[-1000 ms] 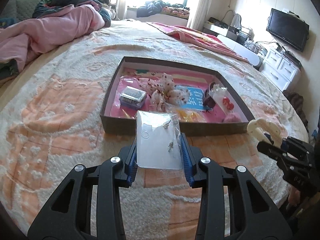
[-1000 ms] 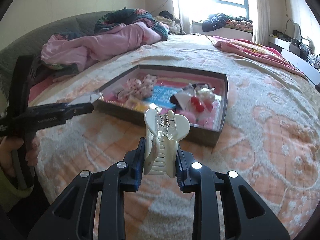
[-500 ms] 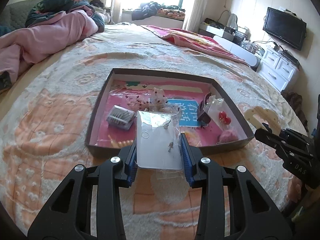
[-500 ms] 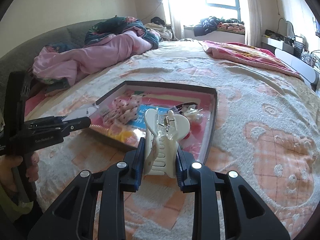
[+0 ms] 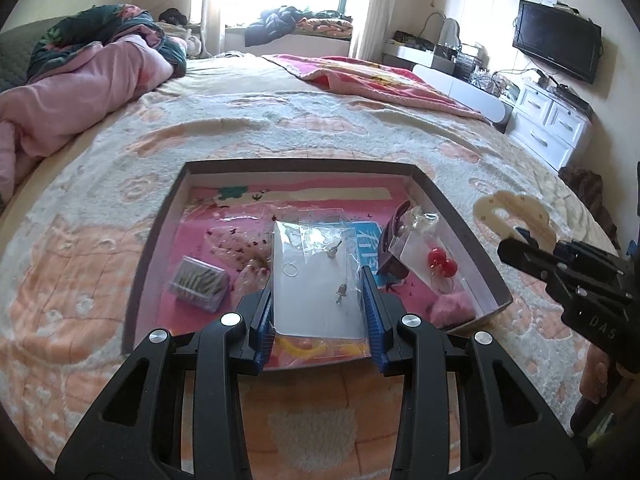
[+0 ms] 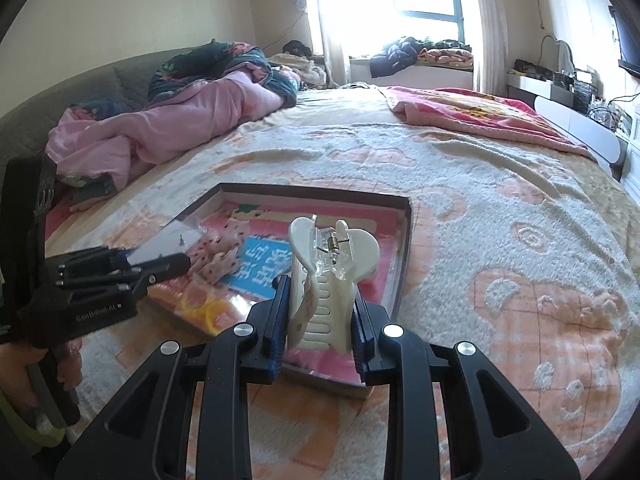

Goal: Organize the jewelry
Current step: 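Carry the earring card with the left tool while the right tool carries the claw clip over the tray, then open the left tool to drop the card while the right tool releases the claw clip into the tray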

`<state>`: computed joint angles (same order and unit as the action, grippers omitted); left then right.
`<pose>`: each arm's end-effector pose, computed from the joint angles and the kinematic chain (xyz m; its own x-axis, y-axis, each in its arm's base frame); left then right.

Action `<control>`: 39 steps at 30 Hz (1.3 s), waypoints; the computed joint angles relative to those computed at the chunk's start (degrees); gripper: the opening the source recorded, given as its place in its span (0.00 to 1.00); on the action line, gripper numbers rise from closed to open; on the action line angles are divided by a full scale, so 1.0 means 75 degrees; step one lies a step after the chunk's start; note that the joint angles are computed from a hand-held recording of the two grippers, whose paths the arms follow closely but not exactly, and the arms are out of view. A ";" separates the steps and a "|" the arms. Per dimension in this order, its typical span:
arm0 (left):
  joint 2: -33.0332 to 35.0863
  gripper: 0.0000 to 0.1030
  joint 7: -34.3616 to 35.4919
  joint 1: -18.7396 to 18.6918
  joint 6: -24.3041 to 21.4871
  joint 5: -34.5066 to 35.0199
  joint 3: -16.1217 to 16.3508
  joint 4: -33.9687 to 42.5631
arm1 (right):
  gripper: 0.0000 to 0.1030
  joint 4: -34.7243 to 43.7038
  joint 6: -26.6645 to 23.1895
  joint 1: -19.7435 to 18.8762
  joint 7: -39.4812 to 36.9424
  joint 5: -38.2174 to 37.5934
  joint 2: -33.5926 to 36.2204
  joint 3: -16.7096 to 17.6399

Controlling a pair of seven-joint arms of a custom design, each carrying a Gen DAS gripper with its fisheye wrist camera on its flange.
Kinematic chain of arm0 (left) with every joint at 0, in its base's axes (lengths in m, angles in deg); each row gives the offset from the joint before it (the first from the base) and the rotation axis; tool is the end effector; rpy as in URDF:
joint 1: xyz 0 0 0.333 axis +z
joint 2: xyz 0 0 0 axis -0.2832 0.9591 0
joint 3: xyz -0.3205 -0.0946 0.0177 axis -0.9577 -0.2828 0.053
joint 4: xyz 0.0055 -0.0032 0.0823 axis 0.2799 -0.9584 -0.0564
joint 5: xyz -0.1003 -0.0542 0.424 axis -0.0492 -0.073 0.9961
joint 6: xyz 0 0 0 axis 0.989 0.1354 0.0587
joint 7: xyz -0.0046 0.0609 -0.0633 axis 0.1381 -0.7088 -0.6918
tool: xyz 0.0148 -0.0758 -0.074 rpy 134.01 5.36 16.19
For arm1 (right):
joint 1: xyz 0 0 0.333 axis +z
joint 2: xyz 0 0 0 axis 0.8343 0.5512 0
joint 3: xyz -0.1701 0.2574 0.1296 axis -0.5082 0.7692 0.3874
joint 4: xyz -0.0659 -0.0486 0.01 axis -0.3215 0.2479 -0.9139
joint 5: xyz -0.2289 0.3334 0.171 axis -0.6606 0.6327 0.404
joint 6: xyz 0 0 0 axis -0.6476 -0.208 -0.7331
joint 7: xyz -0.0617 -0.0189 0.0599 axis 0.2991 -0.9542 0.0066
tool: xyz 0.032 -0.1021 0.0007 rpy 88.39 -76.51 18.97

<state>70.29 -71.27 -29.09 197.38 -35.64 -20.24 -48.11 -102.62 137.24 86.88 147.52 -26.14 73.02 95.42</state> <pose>0.4254 -0.3403 0.5119 0.1637 -0.9771 0.1358 -0.6343 -0.2097 -0.7441 0.4966 0.4464 0.5210 0.6527 -0.7508 -0.1011 -0.4967 -0.3234 -0.8054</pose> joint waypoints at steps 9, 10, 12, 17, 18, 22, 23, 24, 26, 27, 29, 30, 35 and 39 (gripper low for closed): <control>0.0419 0.29 0.0019 0.0005 0.0072 0.0165 0.0136 0.0205 | 0.25 0.0477 -0.0143 0.0087 0.0627 -0.0703 0.0416 -0.0228; 0.0457 0.29 0.0016 -0.0005 0.0084 0.0171 0.0161 0.0218 | 0.25 0.0527 -0.0169 0.0081 0.0649 -0.0723 0.0459 -0.0224; 0.0521 0.29 0.0002 -0.0015 0.0132 0.0193 0.0215 0.0236 | 0.25 0.0632 -0.0221 0.0047 0.0634 -0.0705 0.0551 -0.0190; 0.0714 0.29 0.0063 -0.0060 0.0198 0.0202 0.0326 0.0336 | 0.25 0.0942 -0.0433 0.0183 0.0930 -0.1070 0.0815 -0.0352; 0.0745 0.29 0.0061 -0.0069 0.0222 0.0210 0.0345 0.0343 | 0.25 0.0988 -0.0479 0.0211 0.1006 -0.1143 0.0855 -0.0382; 0.0829 0.29 0.0022 -0.0102 0.0214 0.0253 0.0392 0.0374 | 0.25 0.1191 -0.0716 0.0134 0.0992 -0.1036 0.1048 -0.0278; 0.0841 0.29 0.0004 -0.0110 0.0213 0.0267 0.0402 0.0375 | 0.25 0.1224 -0.0754 0.0122 0.0967 -0.1012 0.1081 -0.0258; 0.0853 0.29 -0.0001 -0.0118 0.0232 0.0263 0.0421 0.0370 | 0.25 0.1241 -0.0776 0.0122 0.0950 -0.1010 0.1107 -0.0253; 0.0874 0.29 0.0023 -0.0125 0.0261 0.0244 0.0460 0.0365 | 0.25 0.1267 -0.0817 0.0125 0.0928 -0.1004 0.1141 -0.0247; 0.0877 0.29 0.0018 -0.0130 0.0252 0.0241 0.0465 0.0362 | 0.25 0.1273 -0.0839 0.0112 0.0910 -0.0966 0.1159 -0.0230; 0.0879 0.29 0.0006 -0.0138 0.0285 0.0213 0.0482 0.0339 | 0.25 0.1265 -0.0862 0.0089 0.0881 -0.0888 0.1172 -0.0204; 0.0890 0.29 0.0007 -0.0138 0.0296 0.0211 0.0488 0.0337 | 0.25 0.1259 -0.0872 0.0079 0.0873 -0.0850 0.1178 -0.0194; 0.0910 0.29 0.0097 -0.0166 0.0334 0.0154 0.0504 0.0331 | 0.25 0.1188 -0.0892 -0.0035 0.0677 -0.0526 0.1166 -0.0071; 0.0919 0.29 0.0170 -0.0175 0.0352 0.0081 0.0515 0.0333 | 0.25 0.1129 -0.0887 -0.0083 0.0567 -0.0301 0.1129 -0.0016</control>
<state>77.18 -69.99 -30.40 200.02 -35.04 -16.38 -45.61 -94.16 130.59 86.26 151.77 -28.40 81.49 95.30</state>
